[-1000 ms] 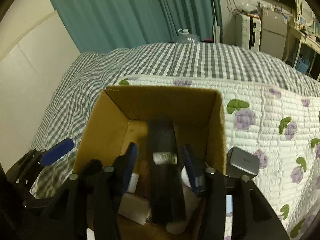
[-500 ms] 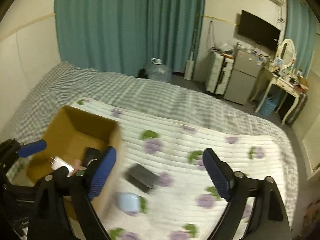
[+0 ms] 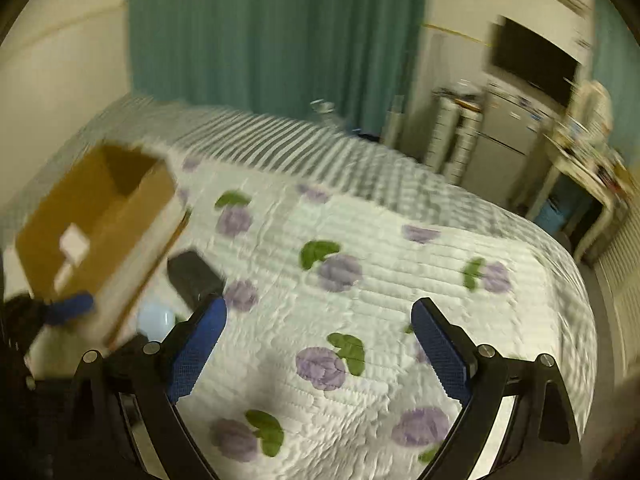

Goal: Organize rigid objects
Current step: 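Reach the left gripper down and grasp the light-blue earbud case, then lift the earbud case over the box with the left gripper while the right grasps the black charger block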

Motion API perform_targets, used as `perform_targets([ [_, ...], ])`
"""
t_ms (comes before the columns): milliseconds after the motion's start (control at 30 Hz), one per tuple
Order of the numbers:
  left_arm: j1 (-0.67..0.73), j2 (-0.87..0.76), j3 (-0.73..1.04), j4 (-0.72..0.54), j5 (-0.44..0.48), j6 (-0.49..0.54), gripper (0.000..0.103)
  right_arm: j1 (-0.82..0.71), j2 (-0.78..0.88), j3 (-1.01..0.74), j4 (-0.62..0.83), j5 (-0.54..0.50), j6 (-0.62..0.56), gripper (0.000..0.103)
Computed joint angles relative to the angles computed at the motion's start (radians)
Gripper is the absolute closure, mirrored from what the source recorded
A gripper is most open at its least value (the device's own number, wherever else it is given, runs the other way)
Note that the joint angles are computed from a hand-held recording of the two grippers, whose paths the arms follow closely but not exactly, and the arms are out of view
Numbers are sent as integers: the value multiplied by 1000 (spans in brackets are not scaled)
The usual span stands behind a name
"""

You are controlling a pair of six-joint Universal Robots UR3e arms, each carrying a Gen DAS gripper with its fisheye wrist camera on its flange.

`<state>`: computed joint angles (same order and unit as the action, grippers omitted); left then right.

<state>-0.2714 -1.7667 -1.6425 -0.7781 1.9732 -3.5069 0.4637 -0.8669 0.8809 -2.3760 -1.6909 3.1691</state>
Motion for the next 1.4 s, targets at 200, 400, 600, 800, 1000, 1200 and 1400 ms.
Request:
perform_targets([
  [200,-19,-82,-17,94,47,-85,36,-40,109,-96,18,118,-88,9],
  [400,-12,-151,9,81,-33,-125,36,-67,81,8,-24,165,-124,9],
  [600,88,-144,-49,124,-70,-275,35,-71,72,32,-37,183,-138,9],
  [800,63,-184,-53,183,-19,-339,36,-65,66,45,-37,173,-139,9],
  [1000,42,-142,-147,265,-23,-287,53,-64,61,58,-38,170,-130,9],
  [1200,25,-68,-245,310,-61,-210,53,-68,39,94,-54,175,-114,9],
  [1400,-60,-19,-219,294,-48,-63,53,-77,10,136,-77,198,-108,9],
])
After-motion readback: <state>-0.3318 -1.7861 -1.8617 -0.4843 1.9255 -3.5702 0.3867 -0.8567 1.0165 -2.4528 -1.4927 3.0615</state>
